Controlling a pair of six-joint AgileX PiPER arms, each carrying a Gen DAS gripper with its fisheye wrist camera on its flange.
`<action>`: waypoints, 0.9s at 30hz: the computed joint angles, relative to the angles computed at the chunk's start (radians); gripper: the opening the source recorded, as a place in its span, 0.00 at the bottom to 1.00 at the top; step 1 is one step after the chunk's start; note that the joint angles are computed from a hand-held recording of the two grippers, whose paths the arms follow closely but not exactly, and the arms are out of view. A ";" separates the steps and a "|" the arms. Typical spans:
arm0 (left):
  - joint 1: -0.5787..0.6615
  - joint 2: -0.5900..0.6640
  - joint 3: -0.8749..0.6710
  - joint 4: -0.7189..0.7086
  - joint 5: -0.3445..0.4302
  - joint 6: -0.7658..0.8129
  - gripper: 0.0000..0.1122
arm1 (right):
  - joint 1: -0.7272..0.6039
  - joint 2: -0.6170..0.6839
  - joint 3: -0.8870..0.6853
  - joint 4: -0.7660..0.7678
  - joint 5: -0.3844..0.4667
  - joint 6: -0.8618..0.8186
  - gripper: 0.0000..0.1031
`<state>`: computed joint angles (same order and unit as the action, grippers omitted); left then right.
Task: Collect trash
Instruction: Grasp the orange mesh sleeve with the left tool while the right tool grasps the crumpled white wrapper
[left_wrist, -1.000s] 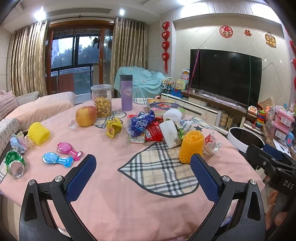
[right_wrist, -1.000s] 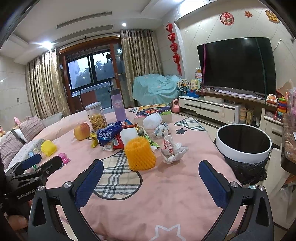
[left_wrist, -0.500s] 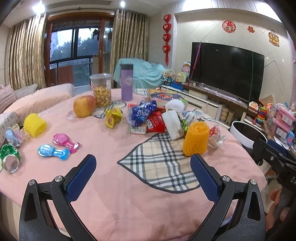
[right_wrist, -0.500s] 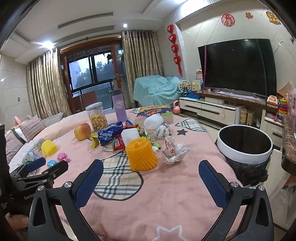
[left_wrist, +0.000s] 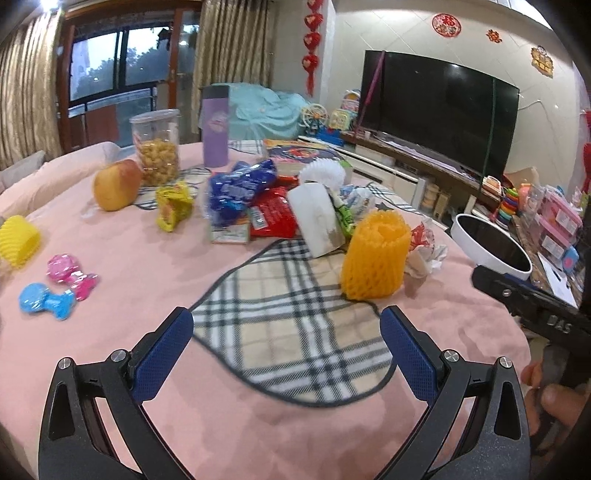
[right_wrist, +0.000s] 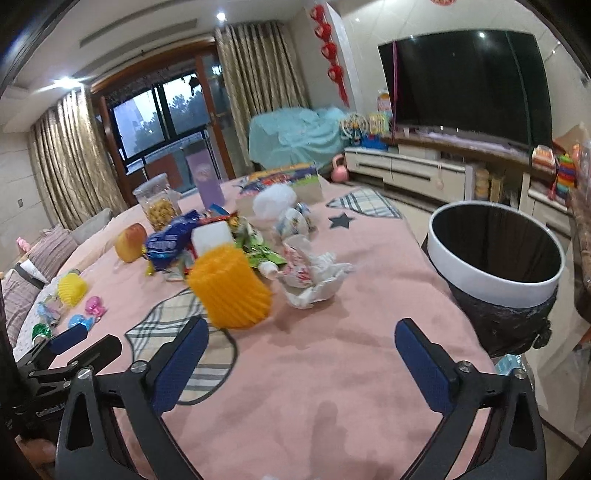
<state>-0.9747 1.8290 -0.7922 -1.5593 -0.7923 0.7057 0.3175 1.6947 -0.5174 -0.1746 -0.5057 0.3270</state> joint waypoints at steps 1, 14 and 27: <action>0.015 0.013 -0.022 0.005 0.018 0.017 0.92 | -0.014 0.012 -0.014 -0.037 0.008 0.029 0.90; 0.155 0.167 -0.261 -0.058 0.230 0.273 0.83 | -0.159 0.179 -0.268 -0.720 0.105 0.663 0.63; 0.209 0.224 -0.349 -0.009 0.394 0.300 0.20 | -0.203 0.251 -0.362 -1.008 0.059 0.919 0.13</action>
<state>-0.7660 2.0533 -1.1415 -1.5678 -0.3981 1.0054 0.1144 1.9461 -0.8790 -1.1827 -0.4465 1.2462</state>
